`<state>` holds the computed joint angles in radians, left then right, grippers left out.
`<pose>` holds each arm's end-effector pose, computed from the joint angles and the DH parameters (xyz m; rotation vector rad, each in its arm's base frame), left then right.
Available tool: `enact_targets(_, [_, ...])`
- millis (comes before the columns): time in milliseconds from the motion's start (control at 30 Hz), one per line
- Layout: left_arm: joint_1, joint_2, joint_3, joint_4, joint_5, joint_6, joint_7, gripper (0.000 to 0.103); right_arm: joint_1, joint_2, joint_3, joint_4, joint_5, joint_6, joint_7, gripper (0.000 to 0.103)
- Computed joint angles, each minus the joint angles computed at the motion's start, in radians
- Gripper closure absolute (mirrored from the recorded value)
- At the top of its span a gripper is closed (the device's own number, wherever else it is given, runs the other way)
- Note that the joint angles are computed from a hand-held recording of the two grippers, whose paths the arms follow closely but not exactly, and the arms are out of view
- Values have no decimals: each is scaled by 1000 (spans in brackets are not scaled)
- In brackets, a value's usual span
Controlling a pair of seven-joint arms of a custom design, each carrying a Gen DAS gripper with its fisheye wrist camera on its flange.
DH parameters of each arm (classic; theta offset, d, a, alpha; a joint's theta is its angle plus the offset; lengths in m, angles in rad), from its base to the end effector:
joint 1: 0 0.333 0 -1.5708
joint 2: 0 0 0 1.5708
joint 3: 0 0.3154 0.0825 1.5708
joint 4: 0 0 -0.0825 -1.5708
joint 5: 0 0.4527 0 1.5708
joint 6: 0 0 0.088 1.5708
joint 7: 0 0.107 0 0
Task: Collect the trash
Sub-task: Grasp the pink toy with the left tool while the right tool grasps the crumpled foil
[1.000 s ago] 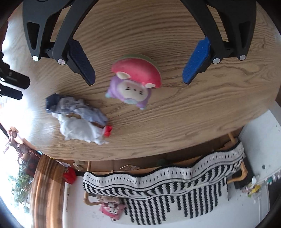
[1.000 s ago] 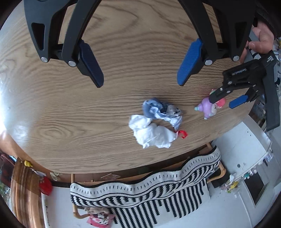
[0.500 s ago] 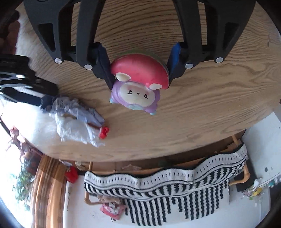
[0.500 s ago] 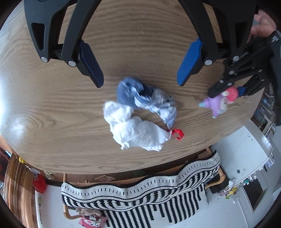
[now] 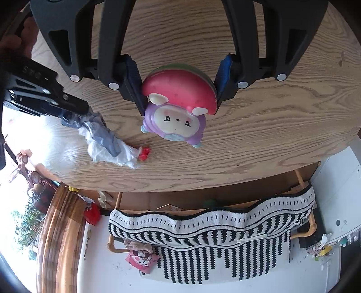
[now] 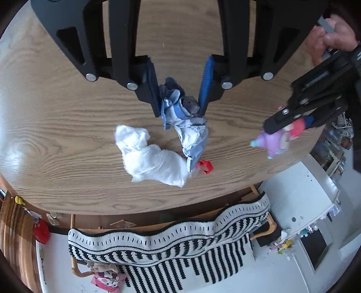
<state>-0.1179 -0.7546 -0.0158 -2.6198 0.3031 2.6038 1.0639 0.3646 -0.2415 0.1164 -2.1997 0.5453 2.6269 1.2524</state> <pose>0.4333 -0.0650 0.5460 -1.9089 1.6057 -0.7064 0.5266 0.2648 0.5311 -2.0049 1.3005 -0.1595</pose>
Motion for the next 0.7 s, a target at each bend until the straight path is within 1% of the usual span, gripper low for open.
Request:
enact_targets(133, [-29,-17,-17,8,-15,-11,-10,49,-14,-115,-24,-80,18,-22,-26,70])
enact_targets(200, [-52,-20,-27,19,-22,-21,-12,49,-32,-183,-34,-128,14,-30,-28,70])
enact_targets(300, [-93,-15,-55,36,-32,-26,-28,49,-77,-301,-53,-212,-4,-48,-26,70])
enact_targets(400, [-143,10,-71,64,-48,-13,-40,49,-149,-433,-69,-301,-42,-71,-14,70])
enact_targets(433, [-161,22,-79,76,-53,-8,-44,49,-169,-459,-75,-319,-52,-76,-15,70])
enact_targets(500, [-202,60,-96,108,-65,8,-49,49,-224,-531,-100,-365,-73,-97,-19,70])
enact_targets(600, [-256,120,-123,156,-80,32,-57,49,-302,-608,-133,-416,-94,-125,-29,70])
enact_targets(700, [-317,199,-151,217,-102,61,-58,49,-396,-673,-168,-457,-119,-156,-38,70])
